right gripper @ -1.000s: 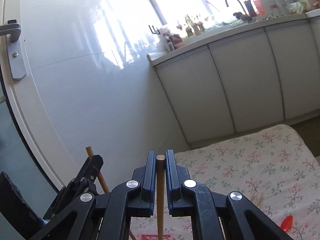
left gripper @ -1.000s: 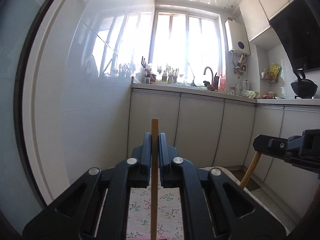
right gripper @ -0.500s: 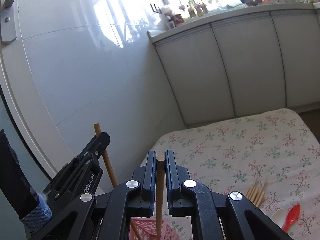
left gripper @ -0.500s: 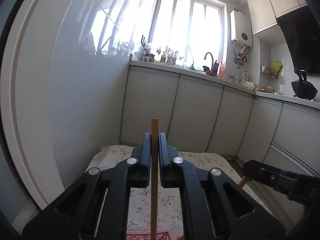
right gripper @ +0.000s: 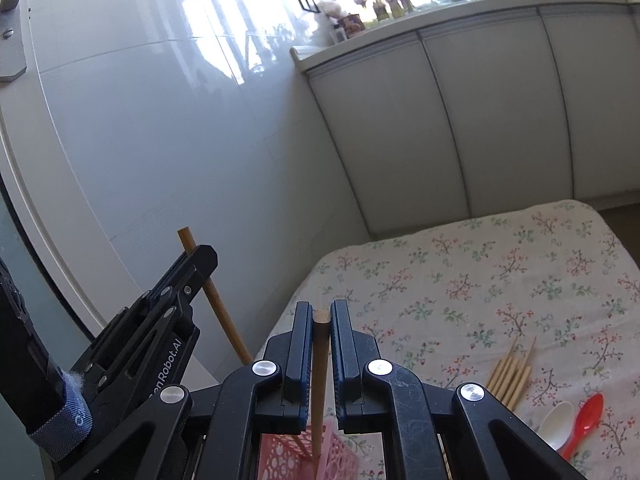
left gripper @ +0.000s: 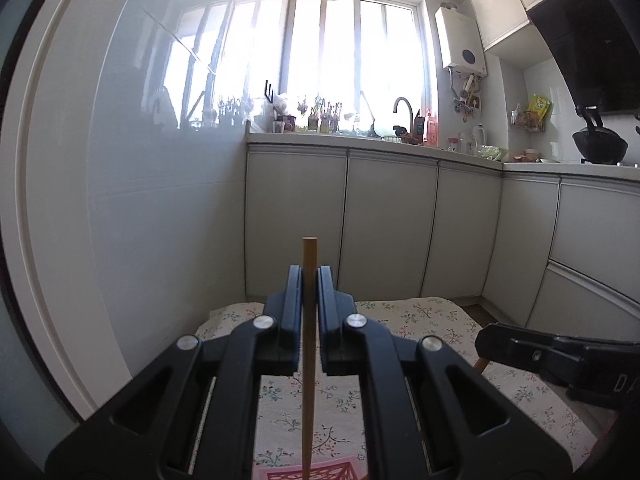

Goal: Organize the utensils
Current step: 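Carry both chopsticks over the pink basket and open both tools to drop them in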

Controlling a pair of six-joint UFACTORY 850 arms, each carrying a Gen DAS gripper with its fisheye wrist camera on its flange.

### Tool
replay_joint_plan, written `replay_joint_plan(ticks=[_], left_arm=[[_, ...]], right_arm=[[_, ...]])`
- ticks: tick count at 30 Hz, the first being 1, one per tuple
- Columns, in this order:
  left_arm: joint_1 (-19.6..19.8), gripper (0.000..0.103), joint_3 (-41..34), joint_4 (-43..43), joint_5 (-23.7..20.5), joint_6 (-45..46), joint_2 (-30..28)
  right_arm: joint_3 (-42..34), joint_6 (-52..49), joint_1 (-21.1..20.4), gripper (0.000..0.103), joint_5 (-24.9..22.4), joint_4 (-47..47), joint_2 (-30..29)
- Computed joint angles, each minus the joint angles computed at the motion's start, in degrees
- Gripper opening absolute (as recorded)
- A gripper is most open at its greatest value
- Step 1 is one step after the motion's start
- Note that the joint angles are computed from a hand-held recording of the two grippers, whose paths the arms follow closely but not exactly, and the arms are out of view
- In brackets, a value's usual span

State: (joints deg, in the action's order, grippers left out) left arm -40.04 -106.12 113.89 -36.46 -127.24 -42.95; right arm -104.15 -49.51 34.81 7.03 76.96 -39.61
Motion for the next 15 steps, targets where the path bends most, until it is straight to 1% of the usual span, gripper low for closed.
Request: replay_joint_plan(ticks=[3,6,8,9,10,11,12,13,14,15], left_arm=[[-0.5,0.008,-0.8,0.0,-2.6,2.3,-0.8],[-0.4,0.008,-1.5,-0.9,-2.1,3.9,-1.3],[-0.4,0.009,-1.4,-1.0,-2.2,3.9,-1.2],[-0.3,0.015,-1.3,-1.1,-1.7,3.7,-1.0],[-0.2,0.018,-1.2,-1.4,-1.1,3.4,-0.7],[0.0,0.025,-1.1,-2.0,-0.4,3.2,-0.4],[0.1,0.031,-0.9,-2.2,0.2,2.7,-0.1],[0.2,0.035,-0.9,-3.0,1.0,2.7,0.1],[0.2,0.041,-1.1,-4.4,1.8,3.6,0.3],[0.1,0.046,-1.2,-5.4,2.2,4.3,0.4]], right_arm=[[0.0,-5.5,-0.1,0.008,-0.5,6.1,-0.1],[0.4,-8.8,-0.1,0.008,-0.7,9.5,0.2],[0.7,-8.8,-0.2,0.010,-0.8,9.5,0.4],[1.0,-7.7,-0.2,0.011,-0.8,8.3,0.5],[1.4,-4.2,-0.3,0.011,-0.7,4.8,0.8],[1.7,-1.0,-0.4,0.011,-0.9,1.8,1.1],[1.9,-0.3,-0.5,0.011,-1.1,1.1,1.3],[2.1,-0.2,-0.6,0.012,-1.2,1.1,1.5],[2.3,-0.4,-0.7,0.014,-1.4,1.3,1.8],[2.8,1.5,-0.7,0.021,-1.5,-0.5,2.3]])
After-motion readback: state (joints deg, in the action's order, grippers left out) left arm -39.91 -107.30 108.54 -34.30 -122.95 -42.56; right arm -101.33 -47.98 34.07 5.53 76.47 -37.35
